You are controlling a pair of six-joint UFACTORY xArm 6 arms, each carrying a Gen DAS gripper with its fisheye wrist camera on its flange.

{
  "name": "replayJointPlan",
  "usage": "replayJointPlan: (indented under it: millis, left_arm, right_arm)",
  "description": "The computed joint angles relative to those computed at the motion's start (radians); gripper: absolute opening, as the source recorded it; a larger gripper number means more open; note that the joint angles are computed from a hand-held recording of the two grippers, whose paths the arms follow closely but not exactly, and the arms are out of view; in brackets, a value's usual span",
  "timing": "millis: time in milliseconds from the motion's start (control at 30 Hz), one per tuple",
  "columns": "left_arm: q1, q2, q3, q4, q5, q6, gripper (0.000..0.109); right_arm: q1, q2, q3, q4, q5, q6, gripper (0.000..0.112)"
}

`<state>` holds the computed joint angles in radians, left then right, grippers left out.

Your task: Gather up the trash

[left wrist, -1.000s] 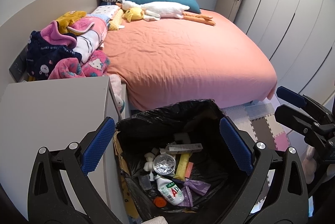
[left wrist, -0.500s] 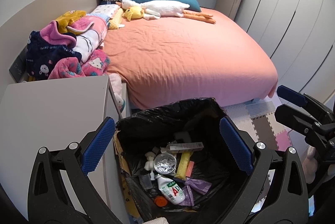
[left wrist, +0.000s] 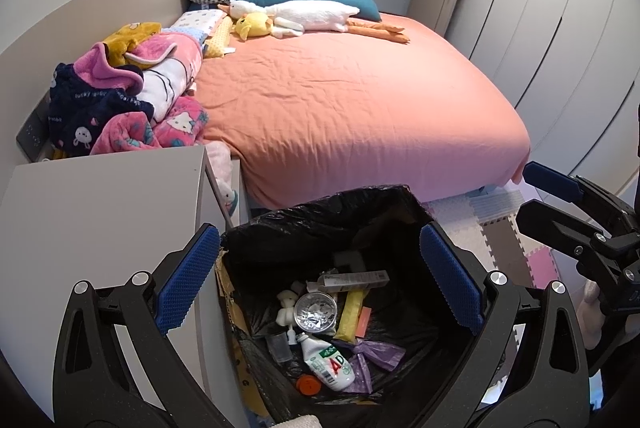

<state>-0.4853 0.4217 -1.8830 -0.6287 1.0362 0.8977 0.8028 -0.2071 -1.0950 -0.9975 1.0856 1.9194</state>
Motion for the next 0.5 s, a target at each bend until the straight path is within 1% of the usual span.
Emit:
replayJointPlan:
  millis: [133,200,500]
  left_arm:
    - [-0.001,-0.023,0.041,-0.043,-0.043,0.038,0.097]
    - [-0.001,-0.019,0.033,-0.038,-0.037,0.031,0.097]
    - [-0.008,-0.033,0.055,-0.01,-0.067,0.024,0.097]
  right_arm:
    - [-0.005,0.0,0.004,0.0,-0.007,-0.002,0.084]
    - [-0.004,0.0,0.004,0.0,-0.007,-0.001,0.084]
    - [-0.005,-0.004,0.015,-0.011,-0.019,0.011,0.084]
